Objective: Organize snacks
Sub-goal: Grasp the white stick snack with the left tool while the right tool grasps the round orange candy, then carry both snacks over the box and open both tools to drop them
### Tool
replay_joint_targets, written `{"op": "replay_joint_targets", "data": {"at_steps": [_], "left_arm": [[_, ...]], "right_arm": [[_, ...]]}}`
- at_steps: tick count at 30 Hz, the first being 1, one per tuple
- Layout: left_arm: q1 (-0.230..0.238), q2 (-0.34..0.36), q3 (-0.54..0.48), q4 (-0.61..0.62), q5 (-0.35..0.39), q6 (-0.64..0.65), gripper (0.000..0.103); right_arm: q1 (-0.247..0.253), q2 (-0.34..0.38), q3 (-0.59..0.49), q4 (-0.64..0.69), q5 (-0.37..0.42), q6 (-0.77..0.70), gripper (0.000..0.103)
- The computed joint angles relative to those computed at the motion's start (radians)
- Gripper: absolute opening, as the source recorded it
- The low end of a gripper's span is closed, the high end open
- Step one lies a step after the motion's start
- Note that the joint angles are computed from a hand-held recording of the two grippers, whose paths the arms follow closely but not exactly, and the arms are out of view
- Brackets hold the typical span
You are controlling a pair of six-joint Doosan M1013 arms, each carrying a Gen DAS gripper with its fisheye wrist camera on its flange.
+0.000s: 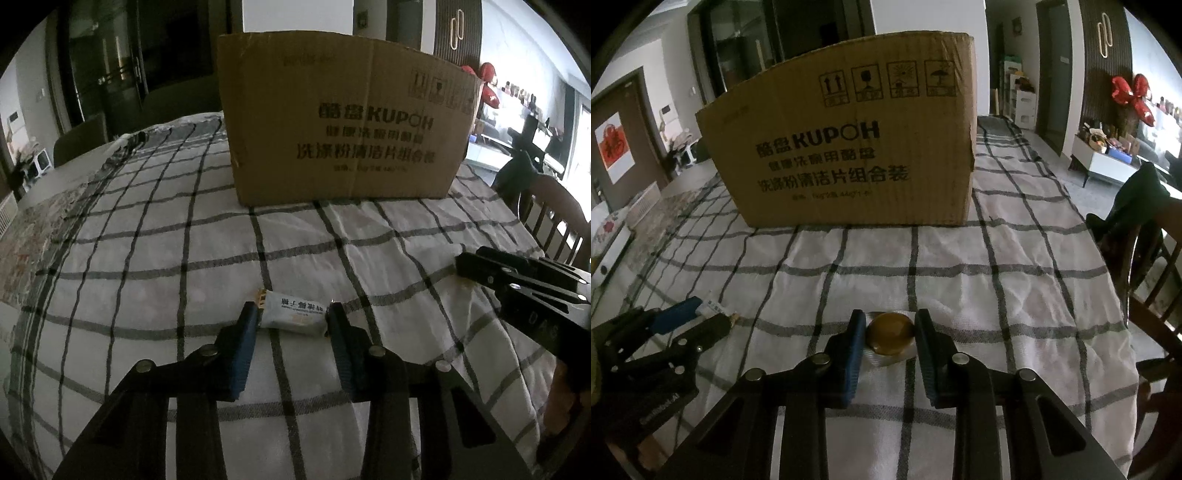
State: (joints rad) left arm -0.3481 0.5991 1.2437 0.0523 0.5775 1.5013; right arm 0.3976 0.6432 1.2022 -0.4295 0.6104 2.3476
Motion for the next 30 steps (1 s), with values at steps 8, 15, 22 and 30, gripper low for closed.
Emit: {"op": "replay_joint_targets", "data": {"at_steps": [8, 15, 22, 30], "left_arm": [[0.0, -0.022, 0.014, -0.044, -0.018, 0.031, 0.037], [-0.003, -0.051, 0.026, -0.063, -0.047, 0.045, 0.037], [-0.009, -0.08, 0.035, -0.079, -0.092, 0.063, 0.037], [-0.015, -0.108, 0.033, -0.059, -0.16, 0.064, 0.037]], "right_arm": [[0.005, -0.022, 0.024, -0.036, -0.035, 0.028, 0.029], [0.009, -0.048, 0.044, -0.077, -0.066, 0.067, 0.029], [0.016, -0.085, 0.074, -0.148, -0.109, 0.137, 0.029], [0.022, -0.115, 0.09, -0.249, -0.146, 0.232, 0.029]]}}
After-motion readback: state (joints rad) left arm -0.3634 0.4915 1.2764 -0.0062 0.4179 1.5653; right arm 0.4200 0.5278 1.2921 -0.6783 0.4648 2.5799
